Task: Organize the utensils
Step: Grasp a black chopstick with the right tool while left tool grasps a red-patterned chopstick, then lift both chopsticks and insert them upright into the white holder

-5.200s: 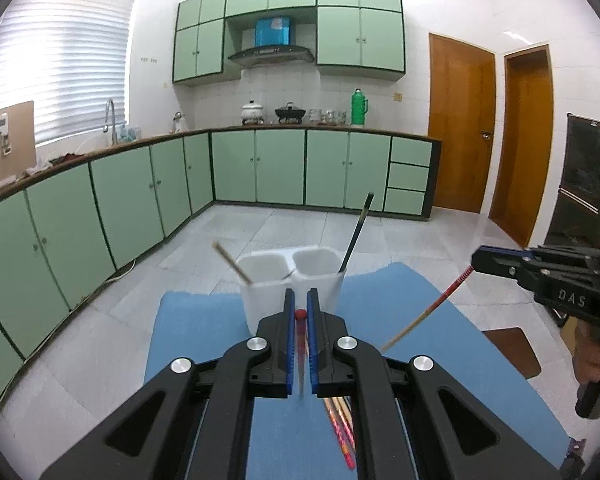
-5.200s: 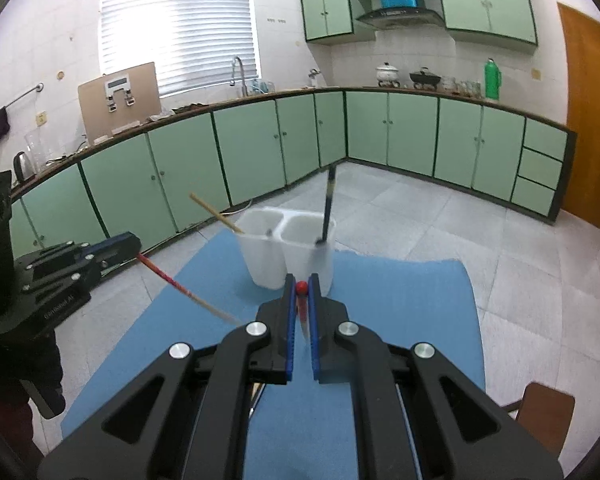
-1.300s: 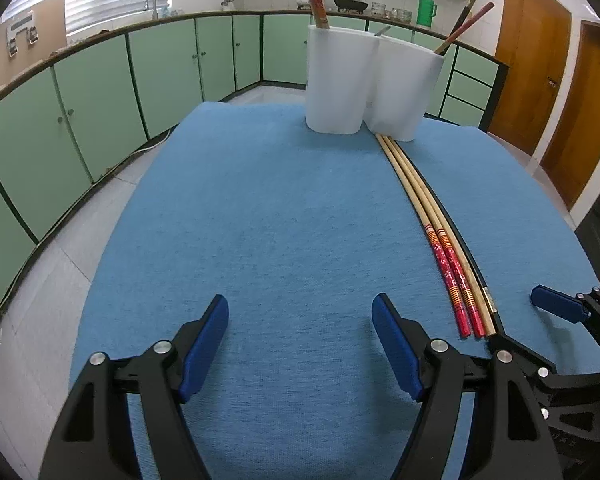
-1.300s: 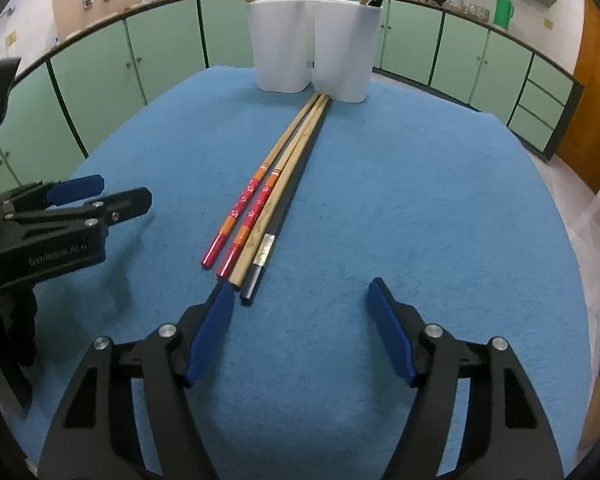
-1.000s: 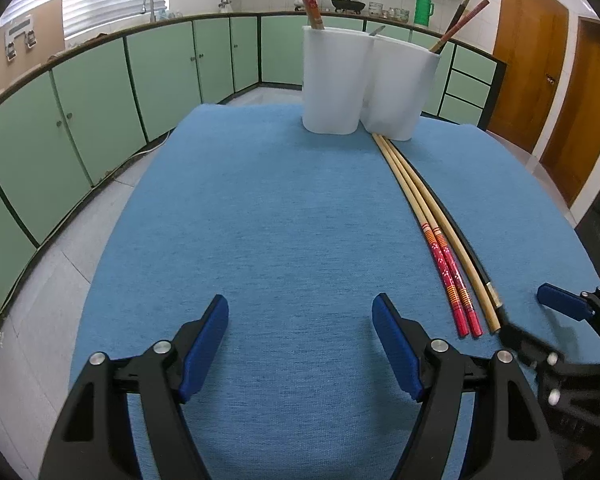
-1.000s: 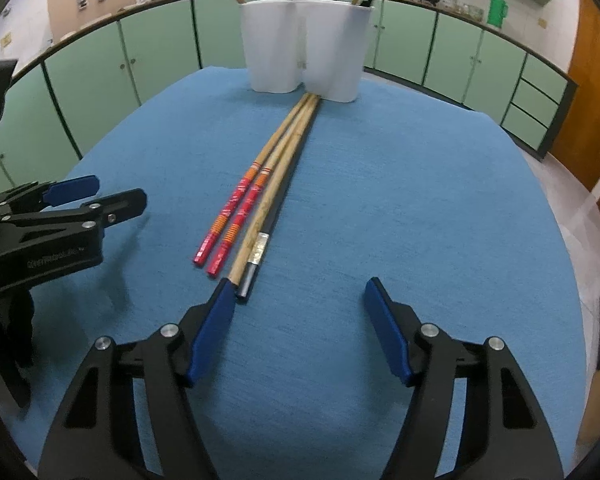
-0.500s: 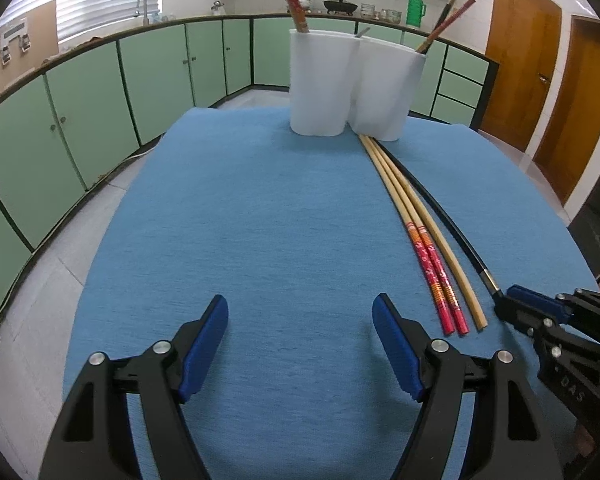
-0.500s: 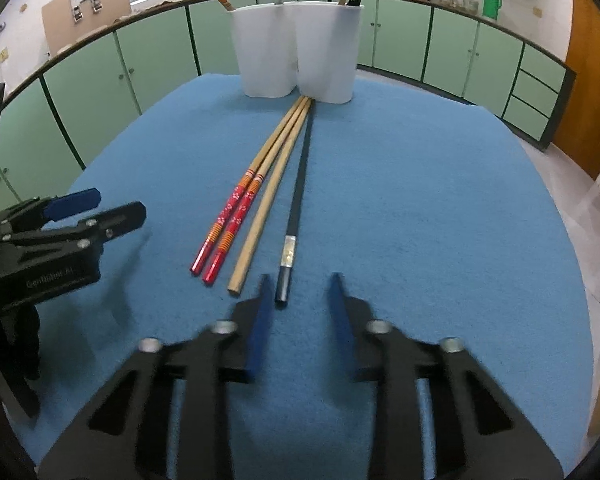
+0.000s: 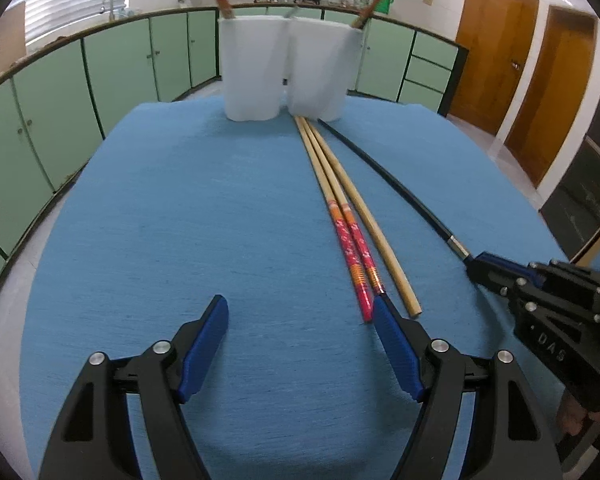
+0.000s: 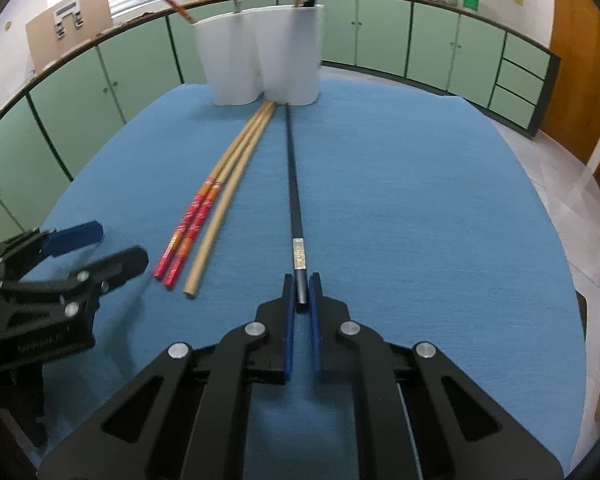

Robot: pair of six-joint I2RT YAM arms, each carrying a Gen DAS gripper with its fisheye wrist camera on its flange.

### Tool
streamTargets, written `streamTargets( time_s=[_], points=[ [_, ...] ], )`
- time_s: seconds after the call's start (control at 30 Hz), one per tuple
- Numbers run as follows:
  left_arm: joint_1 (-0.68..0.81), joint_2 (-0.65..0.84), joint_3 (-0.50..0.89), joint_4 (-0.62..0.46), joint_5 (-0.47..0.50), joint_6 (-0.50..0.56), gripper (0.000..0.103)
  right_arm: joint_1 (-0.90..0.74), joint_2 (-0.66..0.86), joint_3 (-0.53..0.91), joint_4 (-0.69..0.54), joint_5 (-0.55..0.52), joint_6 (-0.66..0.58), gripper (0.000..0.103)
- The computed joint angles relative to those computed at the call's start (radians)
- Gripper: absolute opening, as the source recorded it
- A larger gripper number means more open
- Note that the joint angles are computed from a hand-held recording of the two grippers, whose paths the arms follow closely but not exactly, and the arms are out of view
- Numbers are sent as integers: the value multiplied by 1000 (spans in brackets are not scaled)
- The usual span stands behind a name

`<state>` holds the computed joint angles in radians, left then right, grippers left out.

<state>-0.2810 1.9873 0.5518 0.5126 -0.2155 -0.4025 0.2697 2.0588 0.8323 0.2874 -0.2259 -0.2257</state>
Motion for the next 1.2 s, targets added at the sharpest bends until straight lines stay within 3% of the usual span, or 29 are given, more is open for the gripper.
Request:
streamTargets(
  time_s=[0.33,0.4,0.73,0.97,1.2],
  points=[
    [-48,36,74,-93,-87,-20,70,-19,12,8,-1,-28,5,7],
    [-46,33,68,-86,-91,-28,64,-23,13,10,-5,-36,5,7],
    [-65,41,68,-48,-70,-16,8,-39,18,23,-29,-77,-9,11],
    [-74,42,72,-53,-82,-25,6,-34,17,19,-22,-68,-10,8],
    [-61,-56,9,-39,-82,-21,6,-50,-7,6,-20,-112,-19,6]
  ],
)
